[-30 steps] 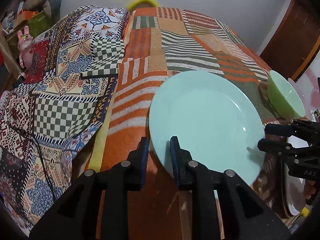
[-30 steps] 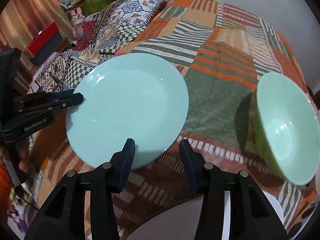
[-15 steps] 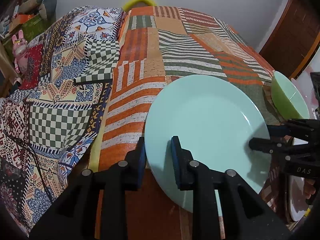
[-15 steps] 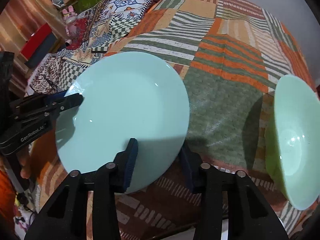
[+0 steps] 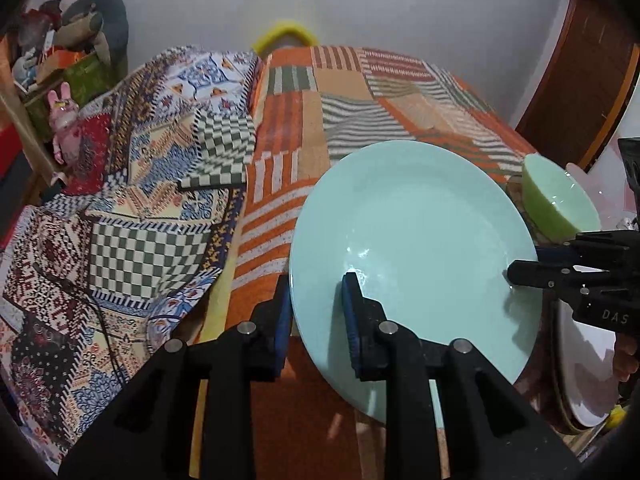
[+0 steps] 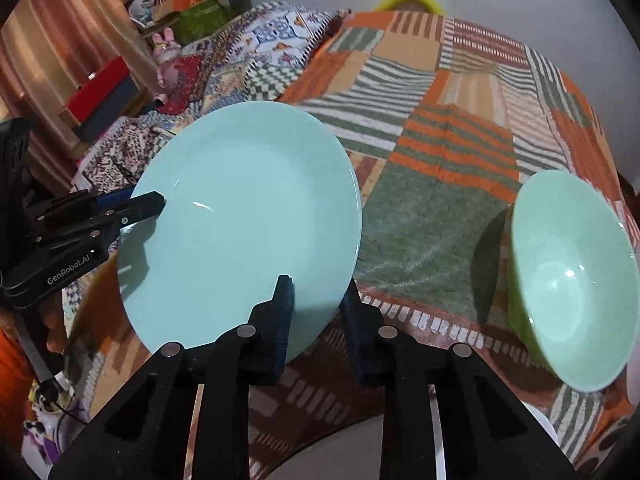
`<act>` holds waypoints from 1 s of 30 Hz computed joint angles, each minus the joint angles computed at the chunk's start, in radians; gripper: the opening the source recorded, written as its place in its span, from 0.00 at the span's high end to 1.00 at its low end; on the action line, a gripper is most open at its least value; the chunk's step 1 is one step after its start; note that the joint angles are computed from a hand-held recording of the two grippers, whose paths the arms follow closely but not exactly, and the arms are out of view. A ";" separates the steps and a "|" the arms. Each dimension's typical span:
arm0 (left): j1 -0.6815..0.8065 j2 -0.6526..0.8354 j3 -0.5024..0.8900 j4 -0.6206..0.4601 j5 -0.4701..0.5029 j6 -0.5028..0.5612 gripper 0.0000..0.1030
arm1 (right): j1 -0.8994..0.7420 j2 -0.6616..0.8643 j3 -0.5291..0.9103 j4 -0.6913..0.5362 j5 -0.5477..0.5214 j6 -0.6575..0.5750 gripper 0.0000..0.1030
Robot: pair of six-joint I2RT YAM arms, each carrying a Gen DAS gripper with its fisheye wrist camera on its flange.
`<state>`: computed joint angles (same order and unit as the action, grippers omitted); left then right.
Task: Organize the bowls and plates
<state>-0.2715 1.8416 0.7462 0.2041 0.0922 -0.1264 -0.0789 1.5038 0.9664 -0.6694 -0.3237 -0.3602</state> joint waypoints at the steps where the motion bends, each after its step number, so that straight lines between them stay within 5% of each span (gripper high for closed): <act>1: -0.005 -0.027 -0.013 -0.007 -0.002 -0.004 0.78 | -0.007 -0.019 -0.002 -0.008 -0.008 -0.004 0.79; 12: -0.147 -0.302 -0.105 -0.118 -0.084 -0.065 0.78 | -0.149 -0.228 -0.015 -0.158 -0.088 -0.120 0.79; 19: -0.331 -0.408 -0.119 -0.183 -0.176 -0.154 0.78 | -0.385 -0.342 -0.019 -0.314 -0.181 -0.324 0.79; 30: -0.651 -0.303 -0.069 -0.186 -0.295 -0.322 0.77 | -0.833 -0.304 -0.017 -0.508 -0.250 -0.710 0.79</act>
<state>-0.9225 1.5385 0.6771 0.0177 -0.2030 -0.4482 -0.9115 1.1995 0.9497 -1.1778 -0.5737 -1.0706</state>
